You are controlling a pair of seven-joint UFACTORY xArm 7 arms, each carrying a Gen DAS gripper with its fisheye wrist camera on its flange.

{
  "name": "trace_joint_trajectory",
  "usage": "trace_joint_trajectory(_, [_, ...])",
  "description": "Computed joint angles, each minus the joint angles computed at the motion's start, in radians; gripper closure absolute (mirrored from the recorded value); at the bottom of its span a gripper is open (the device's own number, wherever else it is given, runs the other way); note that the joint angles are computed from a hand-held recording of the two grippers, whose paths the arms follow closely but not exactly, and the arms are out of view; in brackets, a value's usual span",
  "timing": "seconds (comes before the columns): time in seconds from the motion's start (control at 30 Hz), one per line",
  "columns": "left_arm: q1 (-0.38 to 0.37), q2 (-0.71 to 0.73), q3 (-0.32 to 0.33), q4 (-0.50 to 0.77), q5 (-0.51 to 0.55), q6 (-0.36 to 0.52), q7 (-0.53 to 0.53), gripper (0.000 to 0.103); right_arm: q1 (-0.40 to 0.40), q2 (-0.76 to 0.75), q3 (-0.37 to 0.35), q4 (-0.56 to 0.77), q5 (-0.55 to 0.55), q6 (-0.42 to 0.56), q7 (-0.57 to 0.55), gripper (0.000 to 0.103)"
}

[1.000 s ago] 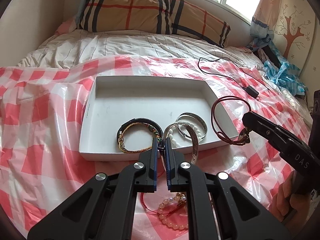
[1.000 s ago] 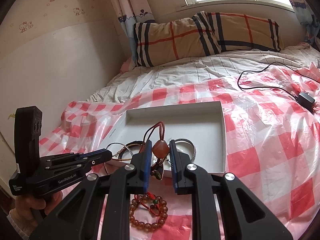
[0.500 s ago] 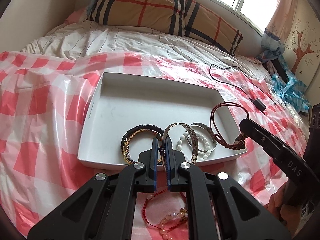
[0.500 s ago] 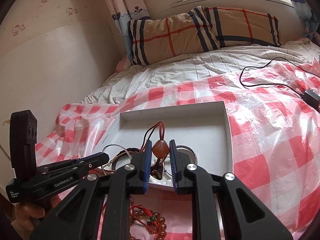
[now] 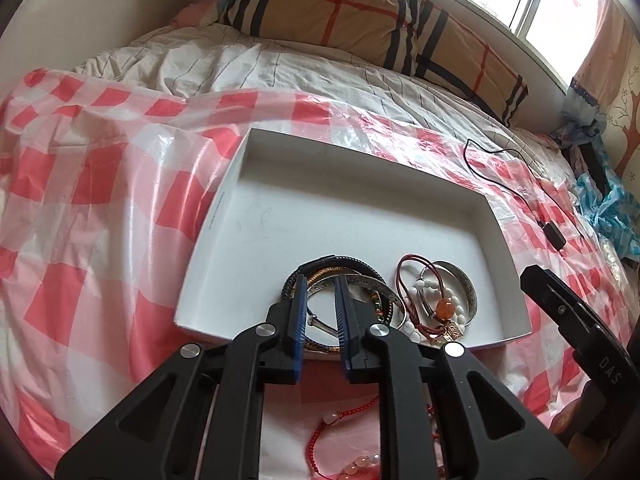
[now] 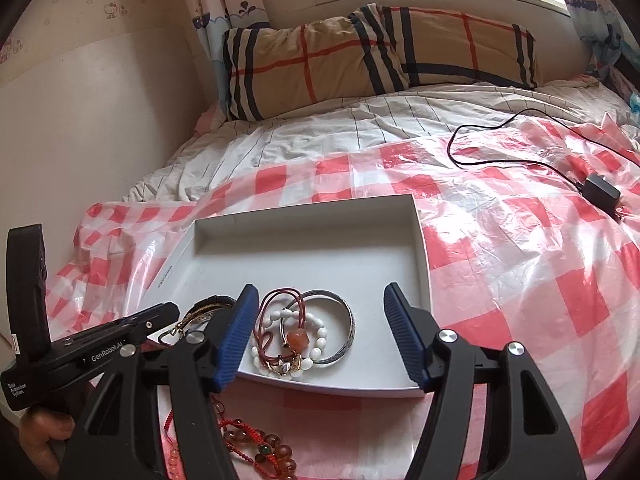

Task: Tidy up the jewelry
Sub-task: 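Lower both bracelets into the white box and open both tools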

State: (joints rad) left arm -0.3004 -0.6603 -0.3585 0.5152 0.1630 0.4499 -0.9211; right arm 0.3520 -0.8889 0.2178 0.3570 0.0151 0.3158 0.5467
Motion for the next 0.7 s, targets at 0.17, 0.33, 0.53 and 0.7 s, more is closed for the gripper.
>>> trace_joint_trajectory(0.17, [-0.021, -0.072, 0.017, -0.024, -0.004, 0.062, 0.031, 0.086, 0.006, 0.004, 0.007, 0.01, -0.001, 0.022, -0.001, 0.032])
trace_joint_trajectory(0.33, [-0.059, -0.136, 0.037, -0.053, -0.026, 0.12, 0.092, 0.082, 0.005, 0.001, 0.017, 0.011, -0.007, 0.036, 0.007, 0.027])
trace_joint_trajectory(0.53, [-0.042, -0.082, -0.014, -0.014, -0.002, 0.124, 0.117, 0.078, 0.012, 0.009, 0.001, 0.009, 0.002, 0.041, 0.007, 0.027])
trace_joint_trajectory(0.7, [0.04, 0.043, -0.112, 0.069, 0.105, 0.146, 0.047, 0.076, 0.016, 0.009, -0.007, 0.007, 0.009, 0.043, 0.006, 0.026])
